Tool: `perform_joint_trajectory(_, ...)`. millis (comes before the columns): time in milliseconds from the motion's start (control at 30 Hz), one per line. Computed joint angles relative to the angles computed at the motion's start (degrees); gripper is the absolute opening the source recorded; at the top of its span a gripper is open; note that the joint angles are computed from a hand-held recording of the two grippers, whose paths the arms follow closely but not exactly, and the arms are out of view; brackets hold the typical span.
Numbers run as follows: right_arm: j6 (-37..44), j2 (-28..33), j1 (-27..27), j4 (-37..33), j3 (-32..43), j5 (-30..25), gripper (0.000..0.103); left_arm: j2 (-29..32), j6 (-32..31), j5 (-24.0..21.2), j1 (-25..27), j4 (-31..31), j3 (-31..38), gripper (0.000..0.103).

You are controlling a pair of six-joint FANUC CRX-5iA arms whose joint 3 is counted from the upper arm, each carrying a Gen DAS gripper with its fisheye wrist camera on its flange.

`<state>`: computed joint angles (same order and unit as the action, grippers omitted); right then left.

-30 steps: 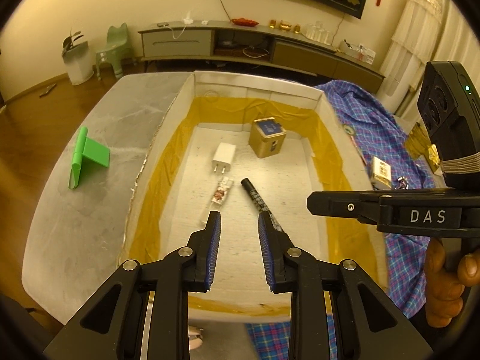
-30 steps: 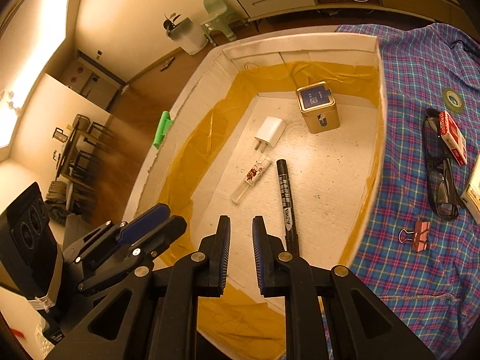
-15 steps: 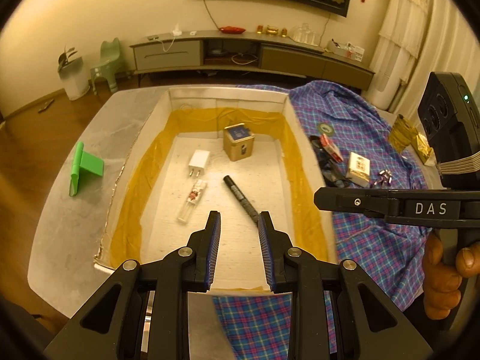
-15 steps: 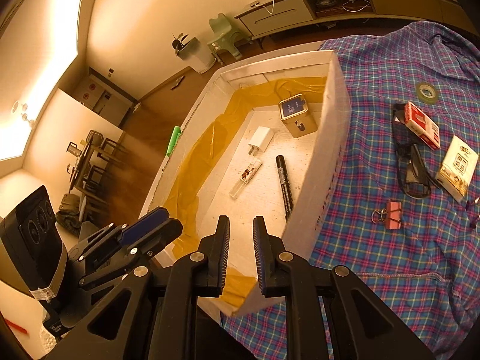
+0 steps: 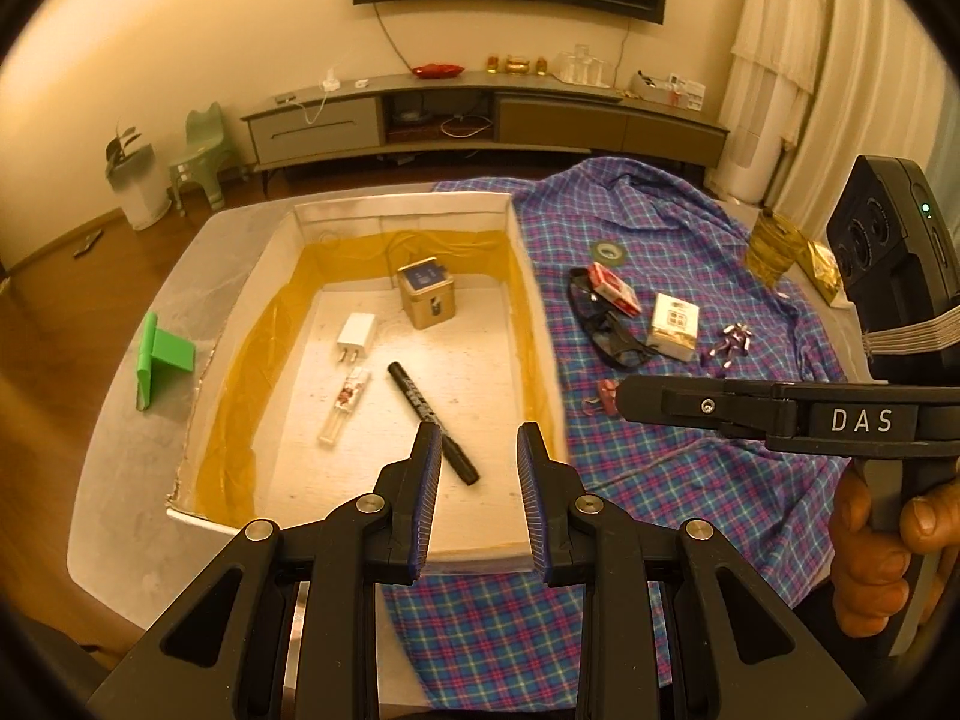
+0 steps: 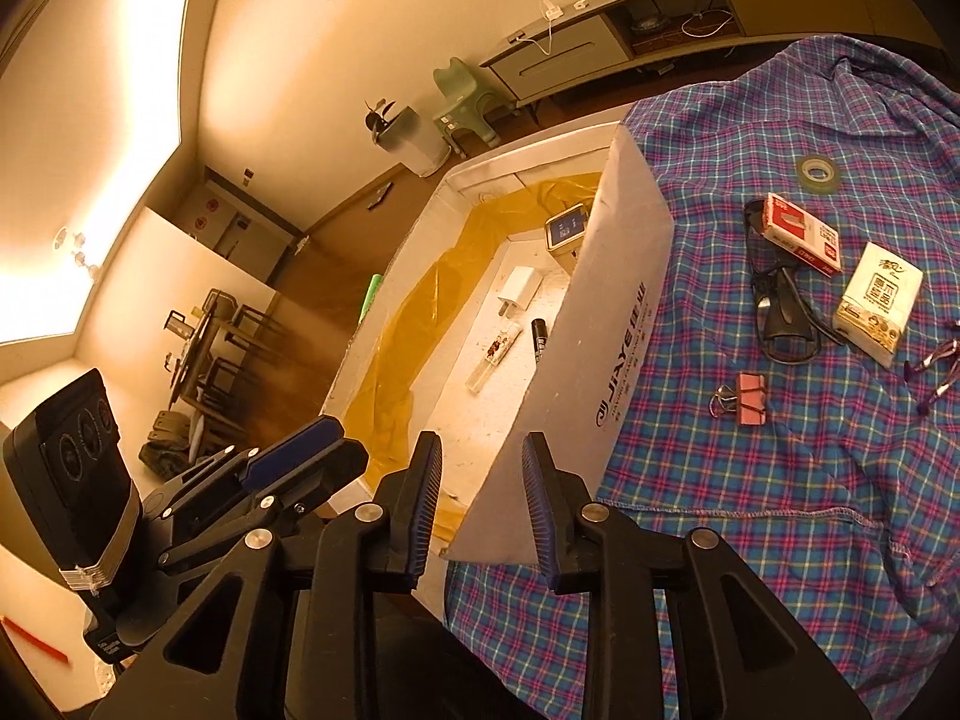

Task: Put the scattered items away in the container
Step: 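Withdraw both open tools from box back over the plaid shirt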

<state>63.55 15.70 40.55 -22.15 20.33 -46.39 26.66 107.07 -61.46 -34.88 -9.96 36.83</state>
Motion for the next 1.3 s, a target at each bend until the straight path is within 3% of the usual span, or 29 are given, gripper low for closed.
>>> perform_joint_trajectory(733, 2.7, -11.3, -6.9, -7.9, -16.7, 8.1, 0.036, 8.6, -1.3, -5.7, -6.4, 0.3, 11.6, 0.029)
perform_joint_trajectory(1300, 3.2, -12.2, -12.1, -11.7, -21.3, 9.6, 0.039, 19.6, -2.9, -12.7, -8.2, 1.8, 26.8, 0.034)
